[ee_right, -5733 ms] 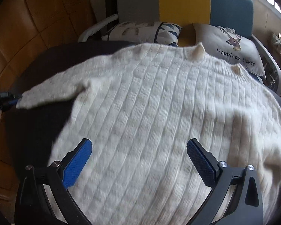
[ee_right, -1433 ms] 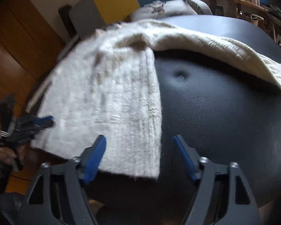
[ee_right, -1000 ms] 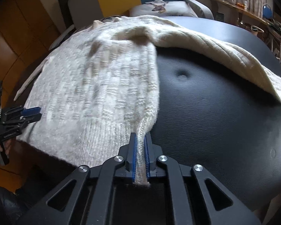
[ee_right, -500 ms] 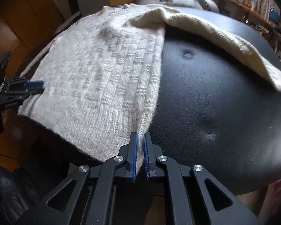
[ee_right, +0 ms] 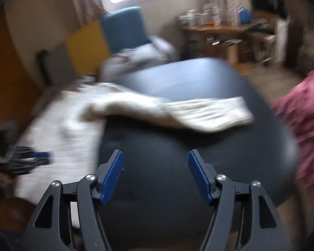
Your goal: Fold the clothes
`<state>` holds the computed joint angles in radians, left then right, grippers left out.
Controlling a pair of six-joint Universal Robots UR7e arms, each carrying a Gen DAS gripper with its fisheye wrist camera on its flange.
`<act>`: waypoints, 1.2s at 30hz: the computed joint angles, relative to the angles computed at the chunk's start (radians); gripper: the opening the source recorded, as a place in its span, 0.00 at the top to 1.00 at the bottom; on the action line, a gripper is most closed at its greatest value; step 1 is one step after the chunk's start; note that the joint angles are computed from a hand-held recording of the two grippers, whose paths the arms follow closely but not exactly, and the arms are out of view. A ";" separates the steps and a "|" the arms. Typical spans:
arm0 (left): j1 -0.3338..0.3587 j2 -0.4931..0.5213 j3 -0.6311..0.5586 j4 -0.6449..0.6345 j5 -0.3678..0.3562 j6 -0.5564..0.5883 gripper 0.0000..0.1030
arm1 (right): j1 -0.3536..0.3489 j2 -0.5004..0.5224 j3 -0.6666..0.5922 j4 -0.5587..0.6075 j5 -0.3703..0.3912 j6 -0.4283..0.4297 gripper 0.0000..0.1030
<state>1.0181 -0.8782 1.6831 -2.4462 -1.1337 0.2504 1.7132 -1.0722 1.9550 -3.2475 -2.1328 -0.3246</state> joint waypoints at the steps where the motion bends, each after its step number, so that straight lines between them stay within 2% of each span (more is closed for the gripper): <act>1: 0.001 0.008 0.002 0.003 0.007 0.001 0.77 | -0.003 0.020 -0.024 -0.005 -0.055 -0.042 0.34; 3: 0.005 0.010 0.018 -0.029 0.000 0.013 0.77 | -0.023 0.044 -0.060 0.008 -0.082 -0.075 0.34; 6: 0.025 0.003 0.003 -0.008 -0.048 -0.025 0.77 | -0.041 0.074 -0.100 0.004 -0.113 -0.127 0.34; 7: 0.036 0.002 -0.005 -0.001 -0.071 -0.047 0.77 | -0.042 0.084 -0.108 -0.008 -0.105 -0.170 0.34; 11: 0.069 -0.002 -0.052 -0.007 -0.157 -0.117 0.77 | -0.009 0.220 -0.197 -0.159 -0.237 -0.460 0.34; 12: 0.075 0.001 -0.071 -0.029 -0.164 -0.125 0.77 | -0.009 0.243 -0.215 -0.188 -0.238 -0.497 0.34; 15: 0.089 0.037 -0.169 -0.067 -0.132 -0.129 0.77 | -0.015 0.259 -0.246 -0.150 -0.220 -0.482 0.34; 18: 0.103 0.096 -0.299 -0.034 -0.109 -0.125 0.77 | -0.013 0.305 -0.296 -0.197 -0.249 -0.509 0.34; 21: 0.101 0.144 -0.383 -0.002 -0.104 -0.054 0.77 | -0.008 0.309 -0.306 -0.178 -0.254 -0.514 0.35; 24: 0.090 0.210 -0.457 0.036 -0.051 -0.012 0.77 | 0.000 0.307 -0.307 -0.163 -0.274 -0.521 0.37; 27: 0.088 0.273 -0.526 0.061 -0.021 0.024 0.77 | -0.008 0.304 -0.317 -0.149 -0.301 -0.479 0.47; 30: 0.089 0.345 -0.598 0.123 0.076 0.038 0.77 | -0.030 0.269 -0.298 -0.118 -0.293 -0.395 0.49; 32: 0.101 0.370 -0.616 0.150 0.099 0.016 0.75 | -0.039 0.246 -0.278 -0.097 -0.284 -0.348 0.49; 34: 0.100 0.359 -0.573 0.066 0.101 0.042 0.75 | -0.057 0.216 -0.250 -0.088 -0.239 -0.332 0.49; 36: 0.100 0.354 -0.562 0.054 0.102 0.038 0.75 | -0.068 0.196 -0.232 -0.064 -0.201 -0.333 0.49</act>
<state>1.1185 -0.5237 1.1210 -2.3922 -1.0313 0.2882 1.6457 -0.8759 1.7225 -3.3111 -2.3337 -0.6580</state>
